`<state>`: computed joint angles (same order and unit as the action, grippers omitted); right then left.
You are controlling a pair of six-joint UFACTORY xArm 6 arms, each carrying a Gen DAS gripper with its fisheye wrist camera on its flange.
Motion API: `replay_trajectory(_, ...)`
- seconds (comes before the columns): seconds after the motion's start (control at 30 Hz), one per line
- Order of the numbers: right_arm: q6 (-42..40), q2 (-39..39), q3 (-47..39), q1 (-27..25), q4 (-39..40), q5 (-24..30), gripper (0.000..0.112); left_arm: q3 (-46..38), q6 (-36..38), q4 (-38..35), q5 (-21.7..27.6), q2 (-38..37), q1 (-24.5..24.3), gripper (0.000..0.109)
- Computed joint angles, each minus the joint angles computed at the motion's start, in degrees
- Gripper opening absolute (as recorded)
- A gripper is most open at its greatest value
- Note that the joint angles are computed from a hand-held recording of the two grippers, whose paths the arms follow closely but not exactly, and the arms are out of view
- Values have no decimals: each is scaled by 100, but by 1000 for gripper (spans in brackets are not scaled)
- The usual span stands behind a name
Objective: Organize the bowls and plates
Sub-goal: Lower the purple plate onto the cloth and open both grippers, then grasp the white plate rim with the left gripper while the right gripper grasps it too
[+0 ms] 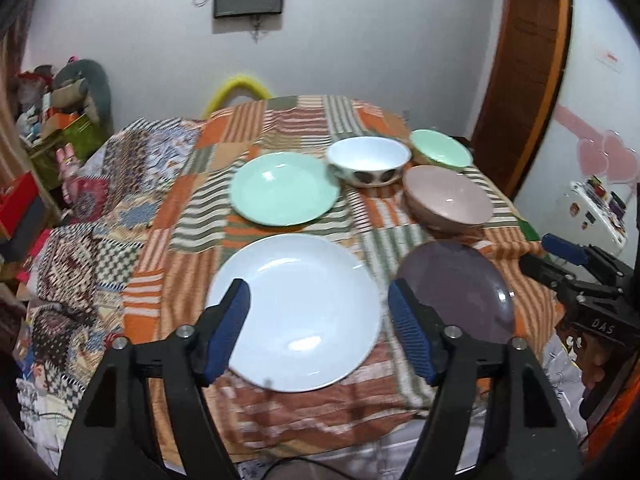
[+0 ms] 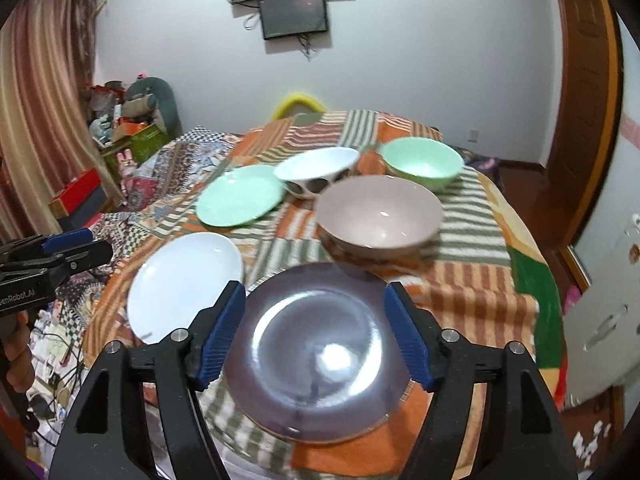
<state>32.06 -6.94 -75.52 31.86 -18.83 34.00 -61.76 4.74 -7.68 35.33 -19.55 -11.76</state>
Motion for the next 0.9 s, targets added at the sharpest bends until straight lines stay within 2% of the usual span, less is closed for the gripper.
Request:
replay_trajectory(0.1, -206, 248, -216, 72, 183, -63, 71, 29, 70, -140, 74, 34, 234, 79)
replay_trajectory(0.23, -357, 544, -460, 131, 340, -154, 79, 107, -18, -68, 3, 132, 487, 79)
replay_trajectory(0.37, -583, 904, -812, 224, 537, -53, 80, 234, -144, 176, -177, 294, 695, 79)
replay_trajectory(0.63, -1013, 1725, -1598, 341, 1031, 290, 80, 237, 304, -347, -328, 823, 1046, 78)
replay_trajectory(0.9, -1296, 2421, -2332, 333, 1401, 740, 80, 79, 861, -857, -381, 1283, 1122, 51)
